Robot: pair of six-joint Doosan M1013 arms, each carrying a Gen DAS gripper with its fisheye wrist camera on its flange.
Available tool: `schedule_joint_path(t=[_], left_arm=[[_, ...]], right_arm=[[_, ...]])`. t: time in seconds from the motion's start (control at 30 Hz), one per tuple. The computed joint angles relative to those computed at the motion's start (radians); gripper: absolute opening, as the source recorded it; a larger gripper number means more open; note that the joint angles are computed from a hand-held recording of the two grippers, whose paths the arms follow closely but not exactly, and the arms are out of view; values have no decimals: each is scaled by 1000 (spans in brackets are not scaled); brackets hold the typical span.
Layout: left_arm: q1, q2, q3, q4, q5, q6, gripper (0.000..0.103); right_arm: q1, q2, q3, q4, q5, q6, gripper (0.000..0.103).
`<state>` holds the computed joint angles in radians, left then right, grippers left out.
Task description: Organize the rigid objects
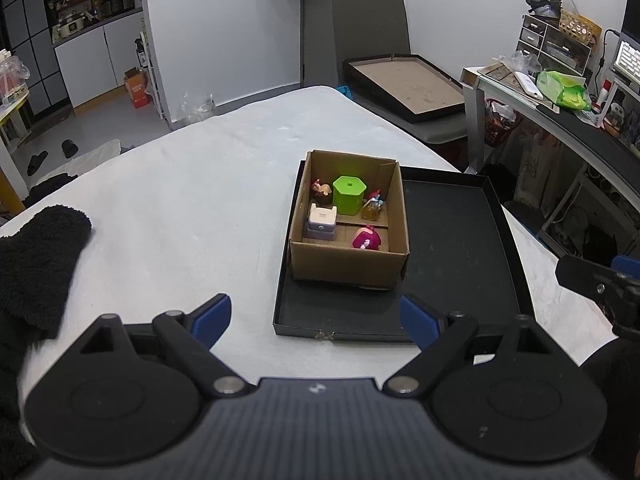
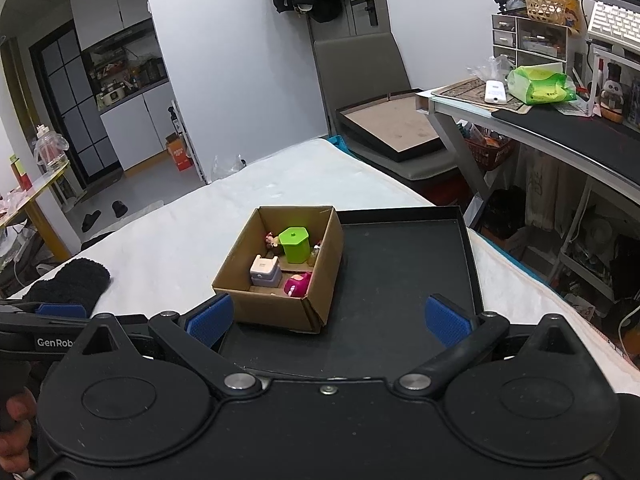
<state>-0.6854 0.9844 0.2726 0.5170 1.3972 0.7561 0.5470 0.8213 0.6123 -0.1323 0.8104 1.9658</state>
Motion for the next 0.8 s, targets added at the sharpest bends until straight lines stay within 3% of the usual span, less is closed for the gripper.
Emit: schedule_joint_path(t=[0.8], left_arm=[[0, 1, -4, -5, -8, 15, 90]], right_arm=[[2, 8, -14, 2, 13, -6, 103]])
